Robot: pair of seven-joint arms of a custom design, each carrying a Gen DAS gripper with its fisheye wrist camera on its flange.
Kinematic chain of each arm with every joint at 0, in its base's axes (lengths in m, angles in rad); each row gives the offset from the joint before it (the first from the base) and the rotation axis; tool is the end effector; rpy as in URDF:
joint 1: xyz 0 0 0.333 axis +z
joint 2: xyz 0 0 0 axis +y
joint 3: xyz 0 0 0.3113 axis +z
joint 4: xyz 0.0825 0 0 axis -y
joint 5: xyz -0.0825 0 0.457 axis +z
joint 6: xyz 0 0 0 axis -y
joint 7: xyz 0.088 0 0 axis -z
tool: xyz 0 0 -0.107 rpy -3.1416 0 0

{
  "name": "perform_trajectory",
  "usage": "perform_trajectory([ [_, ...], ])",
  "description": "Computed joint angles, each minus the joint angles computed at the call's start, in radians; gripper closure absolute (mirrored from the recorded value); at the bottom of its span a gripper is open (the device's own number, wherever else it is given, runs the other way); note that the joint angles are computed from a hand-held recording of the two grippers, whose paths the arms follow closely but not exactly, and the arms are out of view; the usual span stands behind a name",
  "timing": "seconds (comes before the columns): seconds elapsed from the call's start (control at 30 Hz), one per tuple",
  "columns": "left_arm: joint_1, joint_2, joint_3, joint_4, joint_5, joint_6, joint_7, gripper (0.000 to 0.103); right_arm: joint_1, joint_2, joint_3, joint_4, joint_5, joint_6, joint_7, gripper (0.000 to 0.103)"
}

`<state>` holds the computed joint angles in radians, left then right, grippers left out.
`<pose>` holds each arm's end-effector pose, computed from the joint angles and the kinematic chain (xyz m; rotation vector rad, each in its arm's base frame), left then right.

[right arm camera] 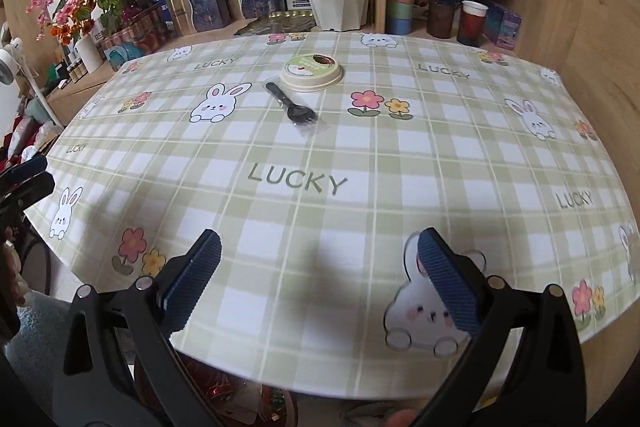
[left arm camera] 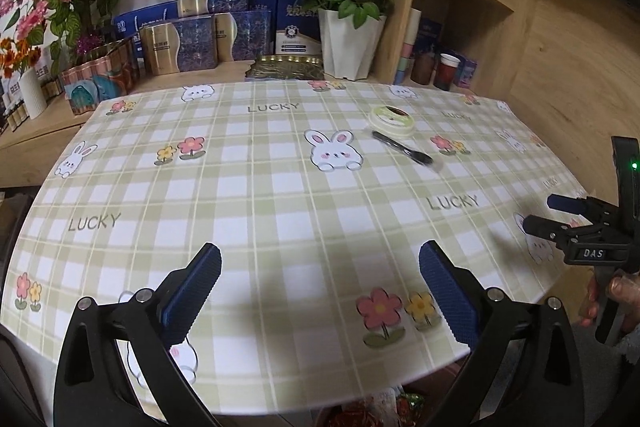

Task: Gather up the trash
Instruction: 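Raise both open tools back toward the table, then close the right tool on the wrapped black fork and lift it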

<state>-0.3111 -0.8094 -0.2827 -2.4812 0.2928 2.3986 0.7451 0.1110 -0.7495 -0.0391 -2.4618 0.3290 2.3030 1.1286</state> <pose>0.3553 -0.2606 0.6082 -1.8350 1.6673 -0.8260 0.4438 0.0364 0.5955 -2.0737 1.4205 -0.3821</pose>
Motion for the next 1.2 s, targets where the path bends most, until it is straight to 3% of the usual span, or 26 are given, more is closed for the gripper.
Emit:
perform_trajectory([
  [0.47,0.092,0.187,0.015,0.105,0.075,0.138,0.040,0.006,0.025,0.319,0.010,0.216,-0.009,0.051,-0.057,0.006],
  [0.73,0.123,0.252,0.028,0.148,0.083,0.169,0.045,0.006,0.049,0.488,0.025,0.365,0.013,0.063,-0.098,0.008],
  [0.8,0.129,0.263,0.030,0.155,0.084,0.169,0.047,0.006,0.055,0.518,0.032,0.394,0.011,0.057,-0.111,0.016],
  [1.2,0.126,0.303,0.048,0.185,0.049,0.146,0.066,0.006,0.083,0.699,0.069,0.561,-0.056,0.013,-0.056,0.040],
])
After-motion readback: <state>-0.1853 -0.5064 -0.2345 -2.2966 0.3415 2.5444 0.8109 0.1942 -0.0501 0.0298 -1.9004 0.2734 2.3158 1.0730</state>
